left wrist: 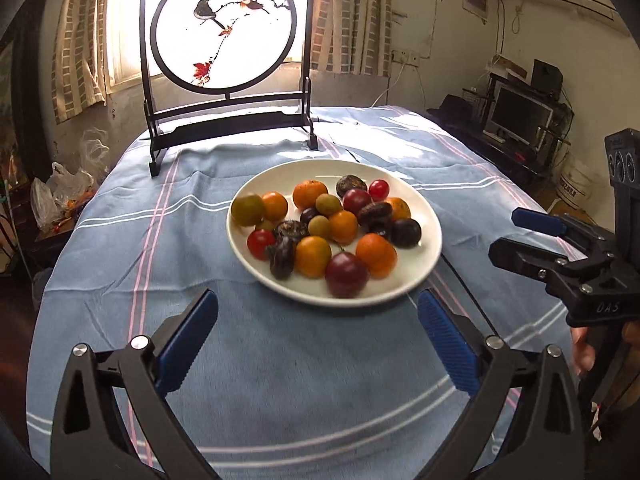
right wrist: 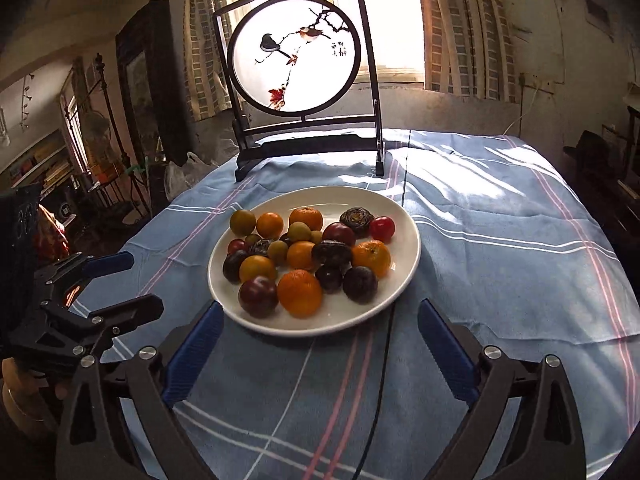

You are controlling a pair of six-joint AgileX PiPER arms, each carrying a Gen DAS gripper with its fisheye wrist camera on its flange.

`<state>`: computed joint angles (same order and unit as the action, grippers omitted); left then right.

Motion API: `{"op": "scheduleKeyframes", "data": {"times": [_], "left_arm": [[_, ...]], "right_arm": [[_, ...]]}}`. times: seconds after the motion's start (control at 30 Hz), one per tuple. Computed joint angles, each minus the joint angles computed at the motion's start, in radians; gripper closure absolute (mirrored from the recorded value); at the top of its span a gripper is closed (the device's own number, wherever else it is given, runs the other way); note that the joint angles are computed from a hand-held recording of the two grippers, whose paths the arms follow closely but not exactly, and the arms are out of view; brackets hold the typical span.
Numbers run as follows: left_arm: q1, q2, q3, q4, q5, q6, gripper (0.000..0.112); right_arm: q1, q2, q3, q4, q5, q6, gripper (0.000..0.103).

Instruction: Organize fruits

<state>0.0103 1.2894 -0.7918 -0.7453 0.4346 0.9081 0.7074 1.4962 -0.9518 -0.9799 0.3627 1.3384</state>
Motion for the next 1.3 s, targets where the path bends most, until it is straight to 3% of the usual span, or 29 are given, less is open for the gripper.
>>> {"op": "scheduleKeyframes", "data": {"times": [0.07, 0.13, 0.27, 0.4, 0.5, 0.67, 0.8, 0.93, 1.17, 1.3], "left_arm": [[0.002, -0.104, 0.082, 0.034, -0.013, -0.044, 0.015], [-0.013, -0.202, 0.138, 0.158, -0.034, -0.200, 0.014], [0.047, -0.349, 0.172, 0.194, 0.075, -0.280, 0.014], [0.044, -0.478, 0.183, 0.365, 0.128, -0.470, 0.014], [0.105, -0.534, 0.174, 0.330, 0.194, -0.444, 0.014], [0.082, -0.564, 0.158, 0.462, 0.188, -0.586, 0.014], [0.029, -0.558, 0.143, 0.594, 0.164, -0.727, 0.014], [0.069, -0.530, 0.129, 0.498, 0.174, -0.630, 0.014], [-0.008, -0.532, 0.138, 0.674, 0.129, -0.806, 0.014], [-0.023, -0.542, 0.141, 0.705, 0.119, -0.822, 0.015]], "right_arm": [[0.058, -0.068, 0.077, -0.125, 0.048, 0.155, 0.004], [0.100, -0.121, 0.121, -0.136, 0.096, 0.206, 0.004], [0.170, -0.215, 0.163, -0.075, 0.214, 0.202, 0.004], [0.284, -0.336, 0.219, -0.096, 0.374, 0.242, 0.004], [0.346, -0.411, 0.253, -0.088, 0.466, 0.251, 0.004], [0.405, -0.493, 0.290, -0.079, 0.566, 0.246, 0.004], [0.415, -0.521, 0.303, -0.082, 0.591, 0.251, 0.004], [0.404, -0.518, 0.302, -0.083, 0.582, 0.251, 0.004], [0.374, -0.504, 0.299, -0.074, 0.549, 0.241, 0.004], [0.377, -0.509, 0.302, -0.066, 0.555, 0.240, 0.004]]}}
